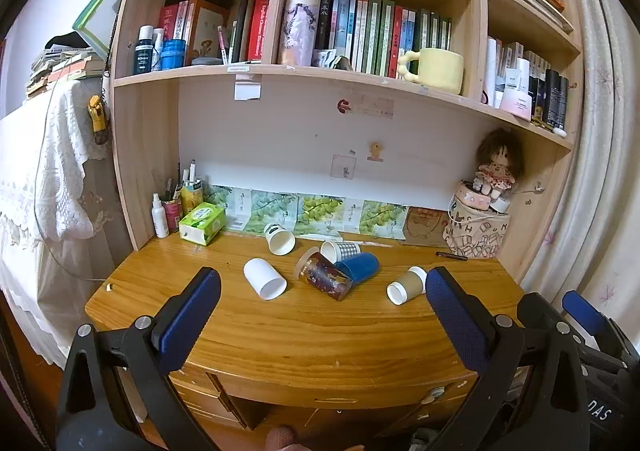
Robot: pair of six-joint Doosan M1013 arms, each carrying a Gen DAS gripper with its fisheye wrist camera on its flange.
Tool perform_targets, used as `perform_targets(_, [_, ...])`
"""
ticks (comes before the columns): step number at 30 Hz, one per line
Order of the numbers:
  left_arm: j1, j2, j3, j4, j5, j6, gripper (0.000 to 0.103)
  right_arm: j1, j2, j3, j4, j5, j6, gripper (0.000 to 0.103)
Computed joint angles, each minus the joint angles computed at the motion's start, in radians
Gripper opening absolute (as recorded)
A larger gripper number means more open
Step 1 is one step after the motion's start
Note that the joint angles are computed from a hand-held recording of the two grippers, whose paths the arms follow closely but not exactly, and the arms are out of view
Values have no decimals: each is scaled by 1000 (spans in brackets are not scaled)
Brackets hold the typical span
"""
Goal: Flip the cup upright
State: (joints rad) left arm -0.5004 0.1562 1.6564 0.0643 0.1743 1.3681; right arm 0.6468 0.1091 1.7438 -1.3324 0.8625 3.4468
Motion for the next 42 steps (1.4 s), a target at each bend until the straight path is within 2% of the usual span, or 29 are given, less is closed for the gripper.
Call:
perform_targets(3, [9,18,-21,-102,16,101,102,-5,7,-6,4,-3,-7,102])
perform_targets(9, [28,64,-78,-237,54,204,102,-27,28,-33,29,-12,-38,102])
perform_targets(14, [35,117,-148,-210,120,175,102,-52,57,-71,67,-13,-94,102])
perform_targets(20, [44,184,-241,-188,192,131,102,-98,95,-114,127,-59,-175,102])
perform_targets(23, [41,222,-296,-127,238,62,102,-122,112,-136,157,-77,-227,102])
perform_targets(26, [43,264,-357,-156,278,88,102,-148,133,-163,196,-97,-299,102])
perform_targets(34, [56,394,-560,-276,437,187,102,-214,197,-255,292,-103,-497,102])
perform_targets(42, [73,525,-772,-372,634,253,102,-257,272,-350,304,-44,-643,102])
